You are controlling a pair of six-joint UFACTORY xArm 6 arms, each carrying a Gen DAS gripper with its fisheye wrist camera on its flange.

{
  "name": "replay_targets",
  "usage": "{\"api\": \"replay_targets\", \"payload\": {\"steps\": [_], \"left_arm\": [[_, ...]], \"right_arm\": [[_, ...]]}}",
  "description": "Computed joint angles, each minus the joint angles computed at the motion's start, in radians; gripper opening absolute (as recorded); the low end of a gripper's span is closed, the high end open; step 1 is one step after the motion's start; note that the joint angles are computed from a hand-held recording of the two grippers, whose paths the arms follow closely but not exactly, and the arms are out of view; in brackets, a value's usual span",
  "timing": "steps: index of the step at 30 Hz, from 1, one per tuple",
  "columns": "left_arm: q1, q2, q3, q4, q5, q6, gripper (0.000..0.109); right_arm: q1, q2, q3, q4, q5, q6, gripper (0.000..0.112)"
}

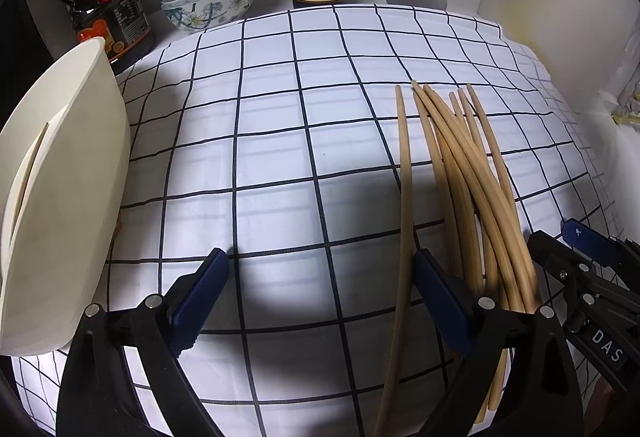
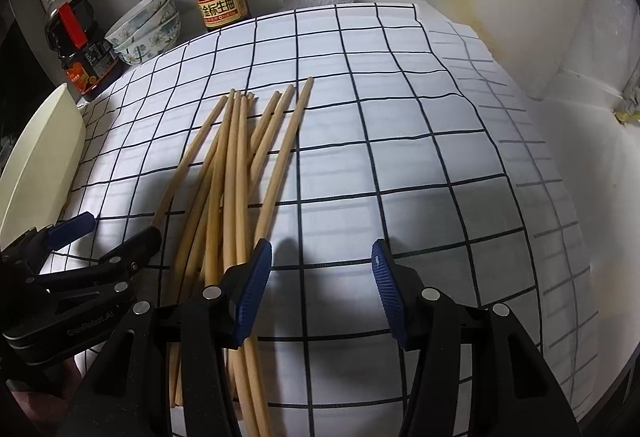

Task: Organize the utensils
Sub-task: 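Close the right tool on one chopstick while the left tool grasps another from the bundle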

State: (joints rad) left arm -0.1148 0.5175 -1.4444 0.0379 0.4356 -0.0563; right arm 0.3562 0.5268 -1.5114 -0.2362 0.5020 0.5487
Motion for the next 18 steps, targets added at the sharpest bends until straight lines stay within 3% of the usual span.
{"api": "replay_targets", "payload": {"steps": [18], "left_arm": [[0.026,-0.015,0.026,-0.008,-0.010,0.017,0.091]], "right_arm": [[0.029,0.026,-0.041,-0.024,0.029,-0.021,0.050]]}}
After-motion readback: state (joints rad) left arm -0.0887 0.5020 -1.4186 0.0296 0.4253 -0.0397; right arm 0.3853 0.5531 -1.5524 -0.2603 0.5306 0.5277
